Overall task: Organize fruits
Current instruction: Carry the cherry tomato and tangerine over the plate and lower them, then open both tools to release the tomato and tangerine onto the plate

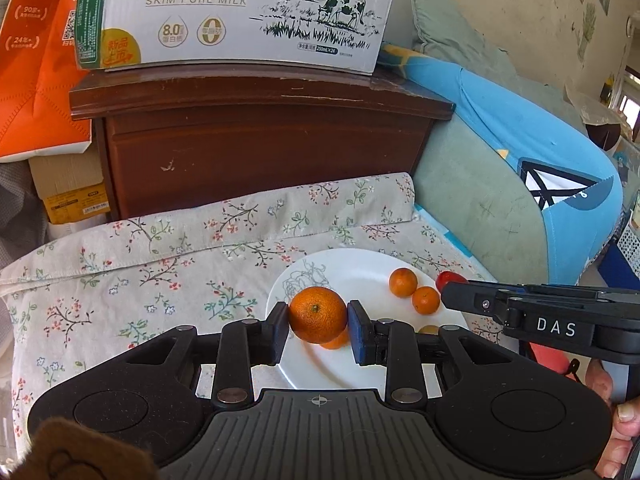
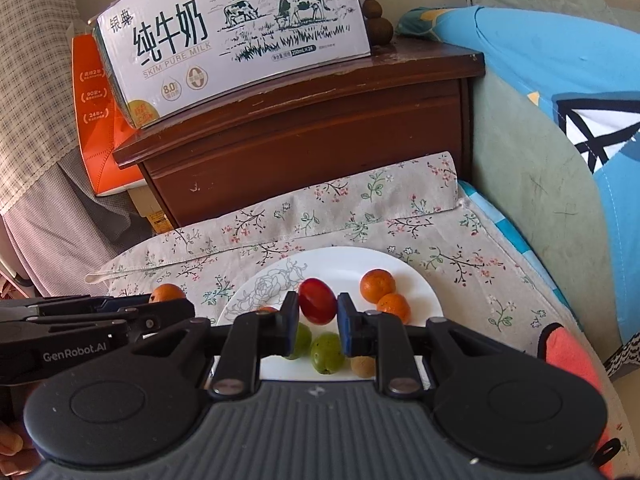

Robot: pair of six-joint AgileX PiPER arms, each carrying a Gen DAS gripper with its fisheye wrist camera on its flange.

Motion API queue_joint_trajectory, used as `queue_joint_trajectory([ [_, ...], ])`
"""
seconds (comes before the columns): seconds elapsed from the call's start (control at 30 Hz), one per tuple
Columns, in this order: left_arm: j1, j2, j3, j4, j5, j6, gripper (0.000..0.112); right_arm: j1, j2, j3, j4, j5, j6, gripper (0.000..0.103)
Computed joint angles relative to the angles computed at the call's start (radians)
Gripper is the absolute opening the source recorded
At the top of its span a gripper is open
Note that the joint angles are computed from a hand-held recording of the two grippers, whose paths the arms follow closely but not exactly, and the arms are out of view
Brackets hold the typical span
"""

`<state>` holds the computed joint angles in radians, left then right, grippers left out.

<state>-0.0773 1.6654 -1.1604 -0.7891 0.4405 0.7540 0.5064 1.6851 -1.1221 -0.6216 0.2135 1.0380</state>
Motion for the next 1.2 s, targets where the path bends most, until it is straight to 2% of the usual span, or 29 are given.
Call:
queue_joint_trajectory([
  [0.1,-0.023,0.048,-0.061,0.024,0.01,-0.025,0.029,-0.012,0.017,-0.012,0.027,-0.003,-0.019,0.02],
  [0.23,-0.043,0.111,-0.138,0.058,0.029,-0.077,0.029,-0.031,0.048,-0.038,0.174,-0.012,-0.147,0.02],
  [0.53,-0.059,0.235,-0.27,0.137,0.097,-0.151,0.029,-0.045,0.128,-0.104,0.253,0.016,-0.201,0.02],
  [0.7,-0.053,0.256,-0.288,0.146,0.122,-0.135,0.029,-0.055,0.165,-0.132,0.329,0.027,-0.257,0.02],
  [0.87,-0.046,0.242,-0.276,0.158,0.128,-0.106,0.031,-0.053,0.182,-0.146,0.333,0.033,-0.251,0.023],
  [0.9,-0.044,0.235,-0.27,0.161,0.128,-0.101,0.033,-0.052,0.182,-0.15,0.337,0.035,-0.253,0.024],
  [0.97,-0.044,0.213,-0.249,0.181,0.113,-0.096,0.045,-0.052,0.182,-0.153,0.338,0.033,-0.254,0.027],
  [1.03,-0.04,0.177,-0.2,0.17,0.067,-0.072,0.061,-0.048,0.178,-0.151,0.297,0.03,-0.22,0.029],
  [1.2,-0.011,0.126,-0.159,0.141,0.057,-0.056,0.07,-0.039,0.163,-0.144,0.215,0.029,-0.152,0.037],
])
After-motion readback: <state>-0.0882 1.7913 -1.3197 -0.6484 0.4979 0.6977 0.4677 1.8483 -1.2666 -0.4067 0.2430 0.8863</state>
